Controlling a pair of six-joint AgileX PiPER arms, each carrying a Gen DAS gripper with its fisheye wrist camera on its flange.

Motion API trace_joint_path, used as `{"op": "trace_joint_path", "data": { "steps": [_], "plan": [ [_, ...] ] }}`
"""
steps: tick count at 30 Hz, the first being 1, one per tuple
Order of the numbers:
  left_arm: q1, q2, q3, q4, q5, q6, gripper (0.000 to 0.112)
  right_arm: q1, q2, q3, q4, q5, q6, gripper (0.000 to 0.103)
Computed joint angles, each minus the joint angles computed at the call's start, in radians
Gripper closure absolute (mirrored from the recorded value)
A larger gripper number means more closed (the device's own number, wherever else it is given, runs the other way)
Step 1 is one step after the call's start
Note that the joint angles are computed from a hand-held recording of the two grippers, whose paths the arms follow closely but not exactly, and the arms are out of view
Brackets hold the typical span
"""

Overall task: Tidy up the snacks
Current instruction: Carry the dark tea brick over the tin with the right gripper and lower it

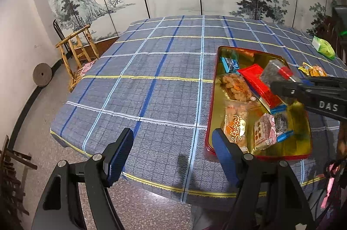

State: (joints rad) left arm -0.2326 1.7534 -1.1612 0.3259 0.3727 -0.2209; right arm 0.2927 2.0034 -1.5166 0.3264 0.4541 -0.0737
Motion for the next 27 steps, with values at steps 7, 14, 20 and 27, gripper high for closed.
{"op": "trace_joint_path", "data": {
  "steps": [7,14,20,27],
  "plan": [
    [0.011,0.006,-0.007,-0.021,0.005,0.028,0.04,-0.023,0.051,-0.067,-0.052,0.024,0.048,0.076],
    [0.007,0.027,-0.022,-0.041,0.01,0.046,0.04,-0.09,0.118,-0.179,-0.19,0.09,0.16,0.076],
    [-0.011,0.043,-0.038,-0.019,0.019,0.03,0.04,-0.105,0.183,-0.269,-0.23,0.134,0.18,0.076],
    [-0.024,0.065,-0.07,-0.009,0.033,0.023,0.04,-0.089,0.229,-0.312,-0.334,0.149,0.238,0.076]
  ]
}}
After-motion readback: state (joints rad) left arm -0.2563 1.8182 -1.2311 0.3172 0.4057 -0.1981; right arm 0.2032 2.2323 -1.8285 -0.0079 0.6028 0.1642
